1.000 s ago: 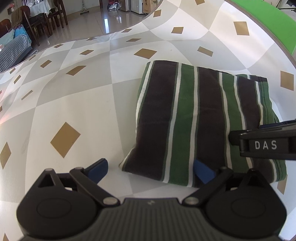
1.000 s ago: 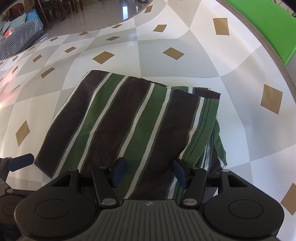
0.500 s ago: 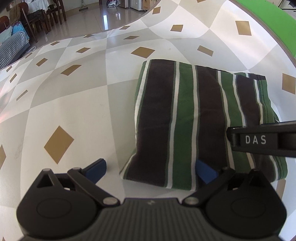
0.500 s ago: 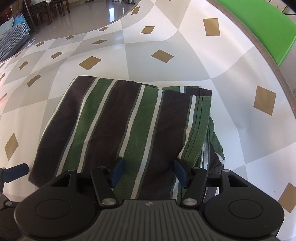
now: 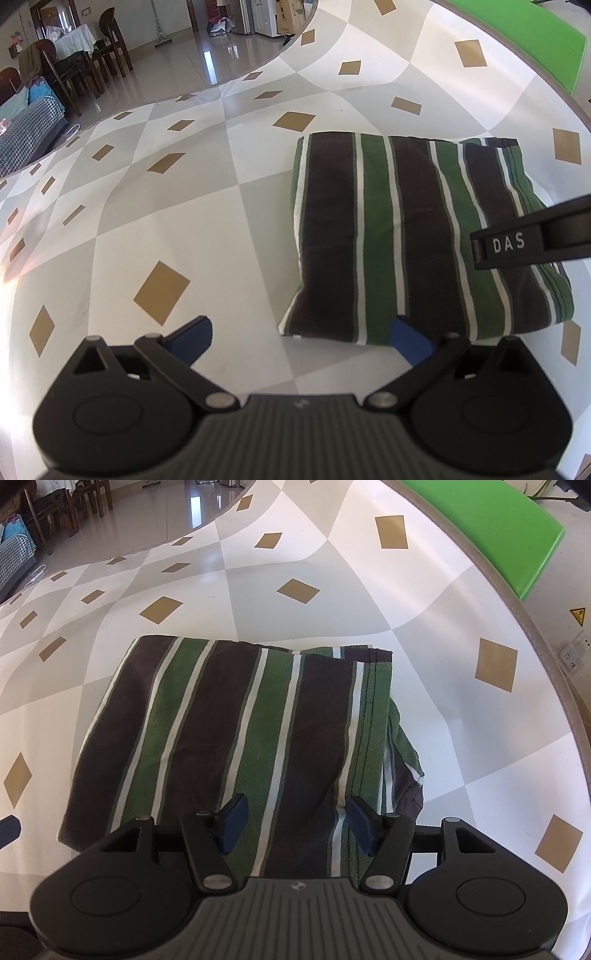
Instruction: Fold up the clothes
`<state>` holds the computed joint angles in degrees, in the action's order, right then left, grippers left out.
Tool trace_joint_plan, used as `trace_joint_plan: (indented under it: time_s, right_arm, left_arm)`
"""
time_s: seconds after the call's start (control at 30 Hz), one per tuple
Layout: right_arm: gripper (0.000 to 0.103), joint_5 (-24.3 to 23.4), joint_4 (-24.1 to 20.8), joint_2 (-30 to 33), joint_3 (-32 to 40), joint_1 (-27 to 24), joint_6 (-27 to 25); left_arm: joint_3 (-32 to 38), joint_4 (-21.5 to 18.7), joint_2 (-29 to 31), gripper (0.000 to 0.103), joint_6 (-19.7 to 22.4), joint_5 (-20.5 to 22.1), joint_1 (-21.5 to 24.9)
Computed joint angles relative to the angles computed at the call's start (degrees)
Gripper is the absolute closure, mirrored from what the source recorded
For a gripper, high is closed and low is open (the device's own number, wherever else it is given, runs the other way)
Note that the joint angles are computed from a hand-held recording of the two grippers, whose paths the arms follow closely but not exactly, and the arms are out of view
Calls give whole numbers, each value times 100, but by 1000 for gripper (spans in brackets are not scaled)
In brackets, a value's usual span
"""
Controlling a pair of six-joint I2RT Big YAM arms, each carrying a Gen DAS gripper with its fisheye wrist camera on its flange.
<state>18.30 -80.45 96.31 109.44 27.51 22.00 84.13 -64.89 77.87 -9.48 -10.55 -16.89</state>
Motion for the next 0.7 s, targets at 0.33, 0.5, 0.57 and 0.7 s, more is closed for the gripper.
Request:
trace_joint_plan:
  time_s: [0.33, 0.5, 0.57, 0.7]
  right_arm:
    - [45, -24, -245, -111, 8, 55, 38]
    - [45, -121, -360, -135, 50, 157, -86]
    - [45, -143, -390, -152, 72, 205, -117]
    - [45, -202, -461, -171, 148, 344, -165]
  left_arm:
    - [-146, -217, -318, 0, -9, 118, 74]
    - [-223, -352, -474, 0, -71, 166, 137]
    - [-285, -390, -562, 0, -80, 168, 171]
    - [-413, -492, -737, 0, -48, 113, 248]
